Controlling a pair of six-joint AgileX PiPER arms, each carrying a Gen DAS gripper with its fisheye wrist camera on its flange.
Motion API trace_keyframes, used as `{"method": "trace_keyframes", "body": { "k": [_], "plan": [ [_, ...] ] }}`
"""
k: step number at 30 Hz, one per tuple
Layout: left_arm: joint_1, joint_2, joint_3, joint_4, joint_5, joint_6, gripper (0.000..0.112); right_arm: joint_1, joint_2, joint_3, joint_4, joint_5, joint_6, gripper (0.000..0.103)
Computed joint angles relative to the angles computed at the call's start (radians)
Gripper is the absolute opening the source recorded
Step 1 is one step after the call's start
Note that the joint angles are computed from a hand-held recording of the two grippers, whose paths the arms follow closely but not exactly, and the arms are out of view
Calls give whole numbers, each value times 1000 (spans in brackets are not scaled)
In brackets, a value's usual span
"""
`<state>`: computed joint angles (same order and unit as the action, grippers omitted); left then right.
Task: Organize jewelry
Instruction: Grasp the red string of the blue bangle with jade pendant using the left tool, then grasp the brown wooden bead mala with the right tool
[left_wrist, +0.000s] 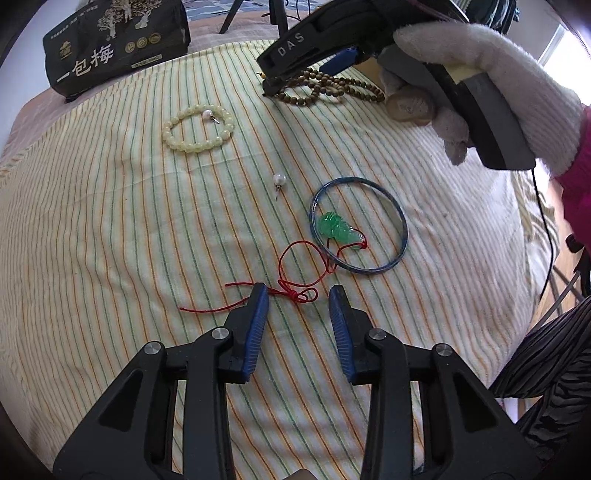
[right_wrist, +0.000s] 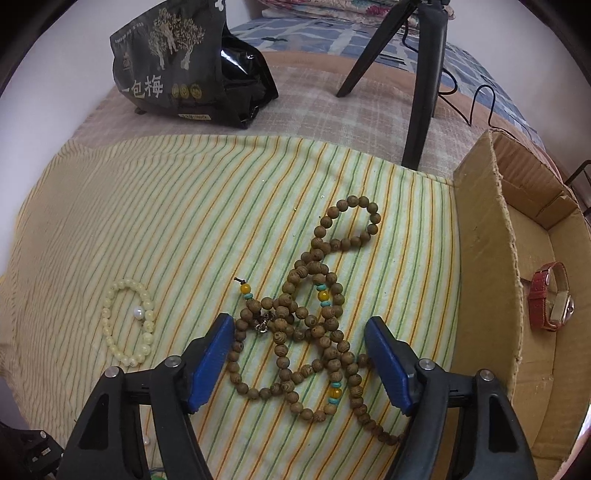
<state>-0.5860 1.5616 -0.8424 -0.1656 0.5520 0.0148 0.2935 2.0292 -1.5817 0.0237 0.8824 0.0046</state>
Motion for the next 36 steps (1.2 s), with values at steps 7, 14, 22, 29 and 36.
{"method": "trace_keyframes", "body": {
  "k": [7, 14, 22, 29, 36],
  "plan": [
    [-32, 11, 2, 117, -34, -105, 4, 12, 0, 11, 4, -9, -20, 66],
    [3, -59, 9, 99, -43, -126, 1, 26, -21, 42, 10, -38, -42, 29],
    [41, -165, -23, 66, -40, -129, 1, 3, -57, 73, 82, -59, -83, 11],
    [34, -206, -64, 85, -29, -174, 1, -14, -101, 102, 122, -78, -105, 10],
    [46, -233, -96, 78, -14, -175, 1, -33, -168, 127, 183, -87, -136, 10]
  ]
}}
